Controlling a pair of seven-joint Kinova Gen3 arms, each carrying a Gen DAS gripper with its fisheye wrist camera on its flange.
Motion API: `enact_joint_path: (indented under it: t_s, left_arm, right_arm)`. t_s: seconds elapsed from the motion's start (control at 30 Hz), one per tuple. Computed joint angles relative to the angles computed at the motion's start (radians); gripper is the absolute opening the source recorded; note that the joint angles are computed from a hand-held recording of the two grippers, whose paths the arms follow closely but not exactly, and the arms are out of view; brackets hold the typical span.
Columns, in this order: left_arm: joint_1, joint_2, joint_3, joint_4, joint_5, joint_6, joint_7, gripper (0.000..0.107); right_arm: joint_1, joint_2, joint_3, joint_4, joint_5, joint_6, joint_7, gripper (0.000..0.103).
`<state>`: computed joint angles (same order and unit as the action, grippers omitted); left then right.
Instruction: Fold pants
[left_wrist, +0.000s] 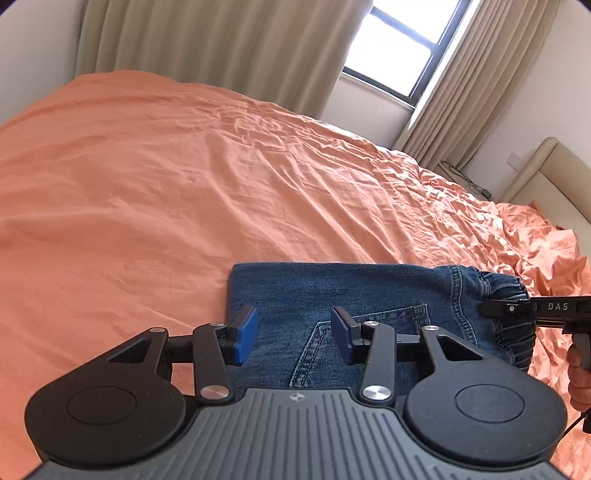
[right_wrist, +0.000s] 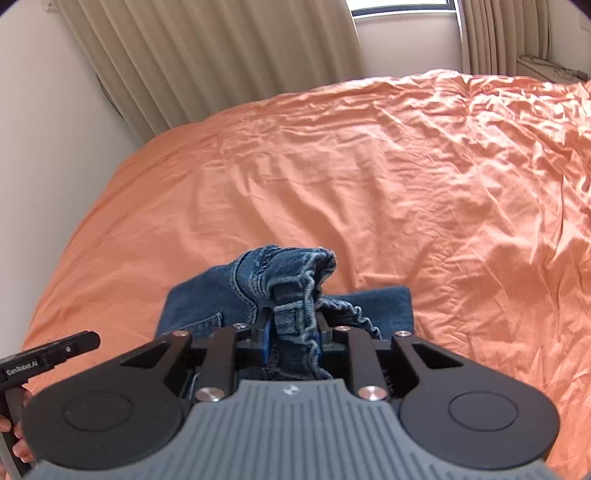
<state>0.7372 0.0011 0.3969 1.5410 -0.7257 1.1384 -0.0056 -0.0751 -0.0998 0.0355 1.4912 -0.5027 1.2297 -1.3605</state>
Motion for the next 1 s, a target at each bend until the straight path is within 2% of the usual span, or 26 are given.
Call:
enact_joint_path:
  t_s: [0.2, 0.27, 0.37, 0.47, 0.53, 0.67, 0.77, 0.83, 0.9, 1.0]
  left_arm:
    - [-0.004, 0.078, -0.047, -0.009, 0.018, -0.062, -0.076, 0.05]
    - [0.005, 0.109, -0.07, -0.019, 0.019, -0.063, -0.107, 0.05]
    - [0.01, 0.156, -0.113, -0.038, 0.039, -0.059, -0.138, 0.044]
    - [0.001, 0.183, -0.157, -0.041, 0.075, -0.084, -0.155, 0.044]
    - [-0.028, 0.19, -0.17, -0.048, 0.134, -0.101, -0.187, 0.044]
    - [-0.006, 0.212, -0.19, -0.098, 0.146, -0.042, -0.232, 0.044]
    - [0.036, 0.211, -0.191, -0.134, 0.114, 0.027, -0.247, 0.044]
    - [0.06, 0.191, -0.181, -0.135, 0.098, 0.052, -0.263, 0.044]
    - [0.078, 0.162, -0.163, -0.126, 0.091, 0.074, -0.271, 0.044]
    - [0.115, 0.134, -0.121, -0.137, 0.073, 0.152, -0.288, 0.044]
  right_arm:
    - [0.054, 0.079, 0.033, 0.144, -0.095, -0.089, 0.16, 0.017]
    - [0.075, 0.099, 0.03, 0.167, -0.124, -0.099, 0.199, 0.021]
    - [0.106, 0.13, 0.025, 0.19, -0.169, -0.11, 0.253, 0.029]
    - [0.126, 0.155, 0.01, 0.195, -0.193, -0.122, 0.287, 0.03]
    - [0.126, 0.167, -0.003, 0.195, -0.188, -0.139, 0.28, 0.031]
    - [0.129, 0.184, -0.018, 0.178, -0.178, -0.138, 0.233, 0.033]
    - [0.152, 0.168, -0.012, 0.172, -0.201, -0.107, 0.256, 0.035]
    - [0.161, 0.137, -0.004, 0.176, -0.197, -0.092, 0.268, 0.04]
    - [0.169, 0.084, 0.013, 0.194, -0.185, -0.087, 0.295, 0.039]
    - [0.176, 0.001, 0.052, 0.238, -0.184, -0.096, 0.326, 0.039]
